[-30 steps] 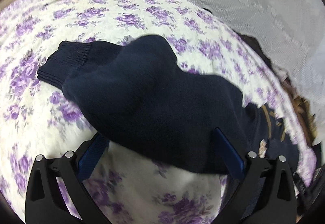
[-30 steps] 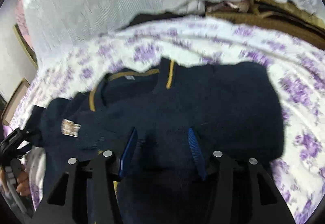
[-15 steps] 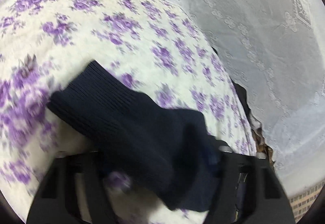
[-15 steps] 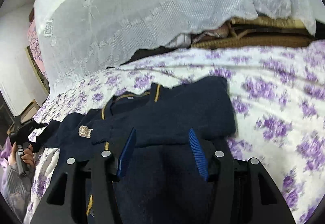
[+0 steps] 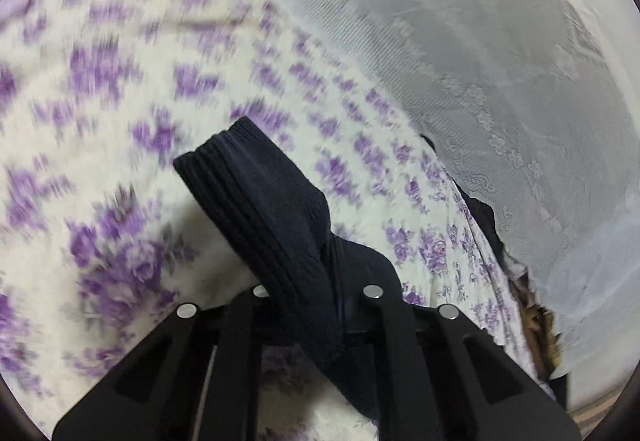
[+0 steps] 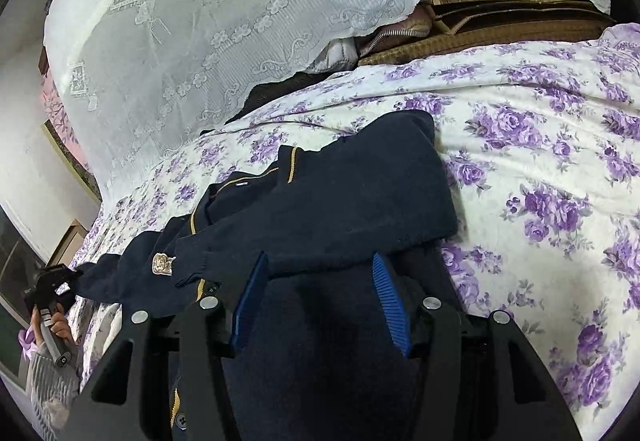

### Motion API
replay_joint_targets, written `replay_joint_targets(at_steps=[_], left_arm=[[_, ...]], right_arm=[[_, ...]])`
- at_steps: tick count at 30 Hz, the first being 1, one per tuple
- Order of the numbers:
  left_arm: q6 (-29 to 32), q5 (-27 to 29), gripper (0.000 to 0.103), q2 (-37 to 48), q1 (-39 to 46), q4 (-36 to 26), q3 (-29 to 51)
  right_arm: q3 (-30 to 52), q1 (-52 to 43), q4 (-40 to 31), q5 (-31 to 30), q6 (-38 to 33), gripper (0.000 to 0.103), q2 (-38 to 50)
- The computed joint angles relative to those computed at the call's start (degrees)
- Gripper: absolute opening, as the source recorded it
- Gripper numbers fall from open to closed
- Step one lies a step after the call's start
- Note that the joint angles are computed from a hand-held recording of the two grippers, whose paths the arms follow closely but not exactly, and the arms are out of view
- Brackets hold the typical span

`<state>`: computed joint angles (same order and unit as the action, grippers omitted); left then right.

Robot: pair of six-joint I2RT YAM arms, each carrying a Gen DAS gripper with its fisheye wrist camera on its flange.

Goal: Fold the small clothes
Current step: 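Grasp the other sleeve cuff with the left tool and lift it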

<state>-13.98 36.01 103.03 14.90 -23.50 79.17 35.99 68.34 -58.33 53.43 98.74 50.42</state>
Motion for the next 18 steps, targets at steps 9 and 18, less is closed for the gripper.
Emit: replay_joint_targets(at_steps=[9,18], left_arm=[[7.15,-7.36,0.011,-13.58,-7.07,-0.28,-6.67],[10.02,-17.66,0.009,-23.54,-20.19,-3.06,-9.89]], right_arm=[[-2.83,-4.53,5.85,-5.39,-5.97,0.059,-4.21],[1.87,0.0,-3.53,-2.2,0.17,0.059,-6.68]])
